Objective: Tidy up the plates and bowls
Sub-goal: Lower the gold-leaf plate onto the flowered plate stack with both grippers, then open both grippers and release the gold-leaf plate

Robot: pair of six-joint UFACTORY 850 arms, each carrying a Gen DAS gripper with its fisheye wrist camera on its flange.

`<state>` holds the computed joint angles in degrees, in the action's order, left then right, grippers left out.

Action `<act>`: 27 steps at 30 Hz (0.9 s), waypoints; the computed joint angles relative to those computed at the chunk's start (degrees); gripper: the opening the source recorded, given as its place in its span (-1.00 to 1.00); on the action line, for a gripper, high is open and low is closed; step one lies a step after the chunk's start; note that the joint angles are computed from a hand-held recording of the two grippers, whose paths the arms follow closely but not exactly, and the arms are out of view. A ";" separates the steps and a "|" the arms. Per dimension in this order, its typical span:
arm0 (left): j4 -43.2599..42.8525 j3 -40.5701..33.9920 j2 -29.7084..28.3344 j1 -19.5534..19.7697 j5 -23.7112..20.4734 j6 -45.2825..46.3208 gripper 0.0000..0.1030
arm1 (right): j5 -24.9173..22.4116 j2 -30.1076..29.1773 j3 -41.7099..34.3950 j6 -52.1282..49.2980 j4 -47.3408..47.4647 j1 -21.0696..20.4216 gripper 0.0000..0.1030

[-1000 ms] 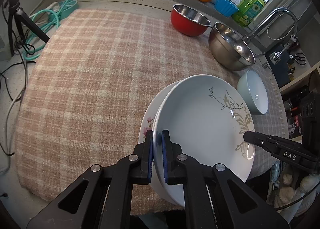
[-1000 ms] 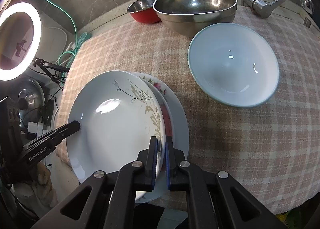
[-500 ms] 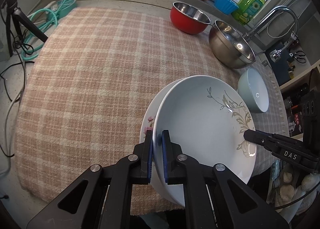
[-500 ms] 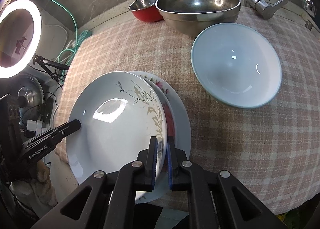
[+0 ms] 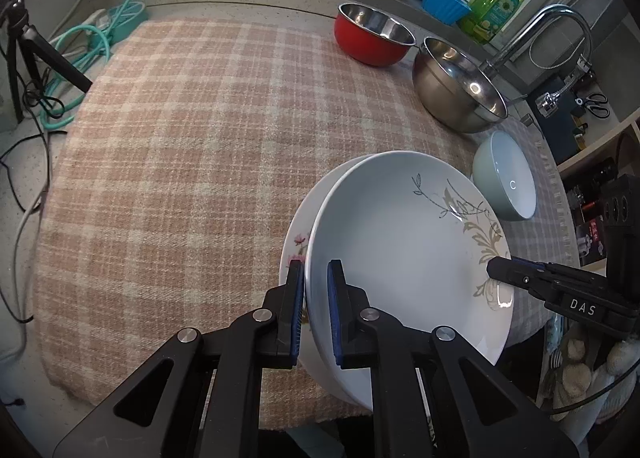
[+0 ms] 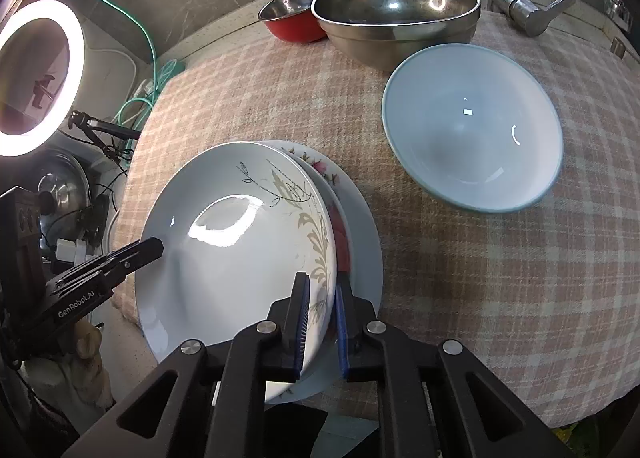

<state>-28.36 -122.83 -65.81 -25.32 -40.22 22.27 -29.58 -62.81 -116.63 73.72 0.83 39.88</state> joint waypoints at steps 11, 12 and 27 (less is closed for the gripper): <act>-0.67 -0.12 0.07 0.20 0.51 -0.09 -0.78 | -2.91 -0.15 -1.32 1.85 -4.04 0.40 -0.48; -0.74 -0.26 0.02 0.20 0.46 -0.05 -0.78 | -2.43 0.09 -0.81 1.71 -3.70 0.32 -0.48; -3.90 -6.76 -1.69 0.35 -1.67 1.53 -0.78 | 2.73 7.25 9.24 12.57 -13.45 -0.41 -0.48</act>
